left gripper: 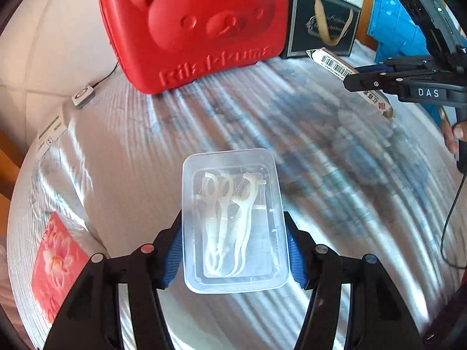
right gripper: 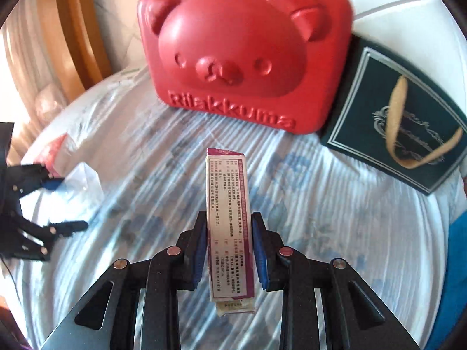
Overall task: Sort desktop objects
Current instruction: 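Grasp the clear floss-pick box with the left tool while the right tool grasps the pink-white medicine box, then carry the floss box and medicine box over the blue crate with both tools, then open both tools to drop the floss box and medicine box into the crate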
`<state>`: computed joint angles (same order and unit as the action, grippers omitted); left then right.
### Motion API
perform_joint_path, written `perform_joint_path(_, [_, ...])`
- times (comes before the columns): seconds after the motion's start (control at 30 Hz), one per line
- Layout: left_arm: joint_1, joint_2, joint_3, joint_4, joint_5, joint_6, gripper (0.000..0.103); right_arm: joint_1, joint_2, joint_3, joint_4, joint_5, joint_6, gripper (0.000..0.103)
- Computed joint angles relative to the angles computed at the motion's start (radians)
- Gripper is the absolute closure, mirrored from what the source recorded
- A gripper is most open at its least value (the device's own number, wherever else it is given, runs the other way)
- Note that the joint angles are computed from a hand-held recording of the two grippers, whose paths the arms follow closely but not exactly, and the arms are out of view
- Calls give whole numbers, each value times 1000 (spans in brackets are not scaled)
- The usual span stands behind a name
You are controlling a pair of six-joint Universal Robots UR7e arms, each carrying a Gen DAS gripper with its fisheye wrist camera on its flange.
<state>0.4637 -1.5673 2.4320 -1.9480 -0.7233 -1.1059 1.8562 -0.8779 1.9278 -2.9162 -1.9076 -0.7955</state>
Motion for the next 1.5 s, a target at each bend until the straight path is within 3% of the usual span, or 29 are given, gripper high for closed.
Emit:
perform_joint_path(0.2, [-129,99,-90,51,39,-83,44,20,-168,106,-33,48,50,75])
perform_joint_path(0.37, [-199,230,-203,-22,109,4,44,28,-351,196,-53,61,85,75])
perform_joint_path(0.5, [-231,366,-319,-155,159,187,44,30,-527,252,-79,64,87,75])
perform_joint_path(0.6, [-246,485,-418,-350,185,395,44,26,-664,263,-76,44,81,75])
perform_joint_path(0.7, [-248,625,-542,-577,173,633,44,14,-779,249,-70,13,68,75])
perform_joint_path(0.83, [-234,815,-766,-741,119,875,44,-54,-898,206,-59,21,72,75])
perform_joint_path(1.07, [-207,1105,-1194,-768,47,1093,44,-235,-986,87,-34,116,95,75])
perform_joint_path(1.23, [-188,1294,-1509,-662,100,1135,43,-310,-965,0,-32,156,92,74])
perform_joint_path(1.27, [-190,1329,-1568,-621,140,1120,43,-312,-948,-18,-41,136,95,72])
perform_joint_path(1.3, [-191,1356,-1618,-581,179,1099,40,-314,-937,-31,-48,117,97,56])
perform_joint_path(1.33, [-191,1380,-1665,-532,218,1063,36,-328,-937,-32,-65,120,96,28])
perform_joint_path(1.37, [-191,1398,-1706,-473,261,1015,25,-334,-934,-30,-92,123,92,19])
perform_joint_path(1.5, [-204,1394,-1686,-489,371,980,13,-354,-951,-9,-125,154,79,16])
